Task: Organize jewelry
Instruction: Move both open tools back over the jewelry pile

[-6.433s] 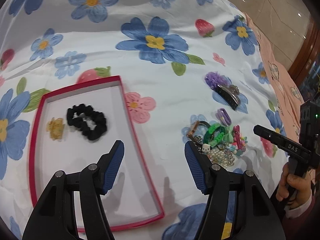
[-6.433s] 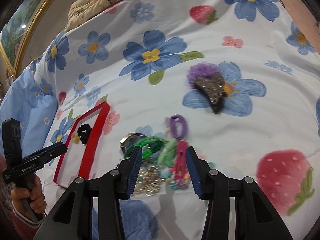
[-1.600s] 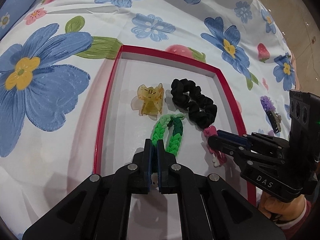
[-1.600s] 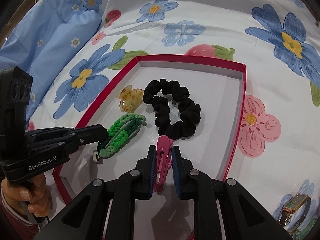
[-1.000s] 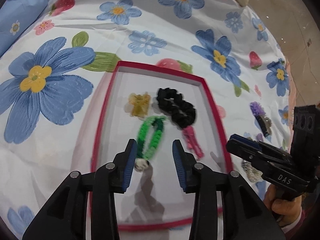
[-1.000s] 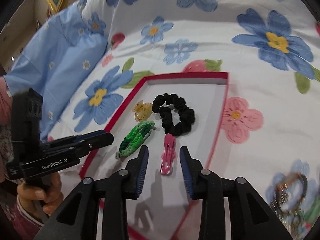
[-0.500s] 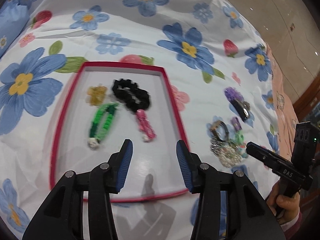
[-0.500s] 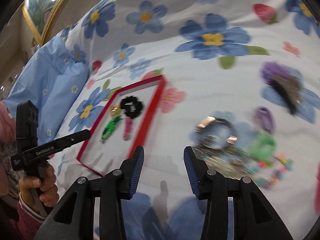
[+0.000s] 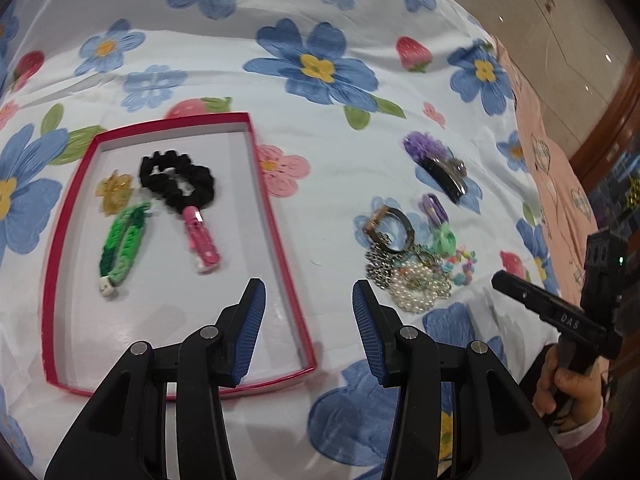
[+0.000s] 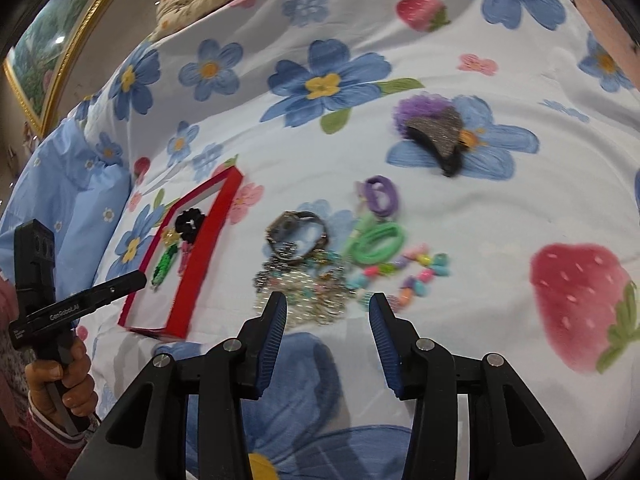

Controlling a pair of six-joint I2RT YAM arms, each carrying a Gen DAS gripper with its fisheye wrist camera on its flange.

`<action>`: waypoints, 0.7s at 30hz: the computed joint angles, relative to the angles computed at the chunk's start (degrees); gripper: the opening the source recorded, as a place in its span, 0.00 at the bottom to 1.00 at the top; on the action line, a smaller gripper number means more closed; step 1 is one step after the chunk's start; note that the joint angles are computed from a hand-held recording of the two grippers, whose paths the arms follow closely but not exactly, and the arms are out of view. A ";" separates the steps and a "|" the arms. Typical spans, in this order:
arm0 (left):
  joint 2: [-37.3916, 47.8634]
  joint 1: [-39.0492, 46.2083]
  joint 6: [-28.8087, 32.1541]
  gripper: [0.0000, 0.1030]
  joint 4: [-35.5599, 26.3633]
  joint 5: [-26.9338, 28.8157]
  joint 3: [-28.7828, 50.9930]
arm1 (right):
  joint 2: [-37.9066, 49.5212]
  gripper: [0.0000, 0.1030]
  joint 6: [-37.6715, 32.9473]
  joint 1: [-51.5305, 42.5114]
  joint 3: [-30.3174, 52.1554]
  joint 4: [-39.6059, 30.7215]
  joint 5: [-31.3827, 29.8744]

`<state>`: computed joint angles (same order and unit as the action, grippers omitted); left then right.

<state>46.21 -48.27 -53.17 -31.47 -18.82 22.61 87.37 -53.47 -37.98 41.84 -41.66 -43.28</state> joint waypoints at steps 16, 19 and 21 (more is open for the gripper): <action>21.57 4.88 11.34 0.43 12.21 5.22 8.28 | 6.62 0.44 6.59 3.04 5.63 5.30 -0.31; 25.31 6.31 13.27 0.43 14.29 6.75 9.83 | 7.37 0.43 8.43 4.25 6.78 6.56 -0.12; 28.05 7.18 14.64 0.43 15.61 7.69 10.99 | 8.03 0.43 9.68 5.15 7.41 7.57 0.25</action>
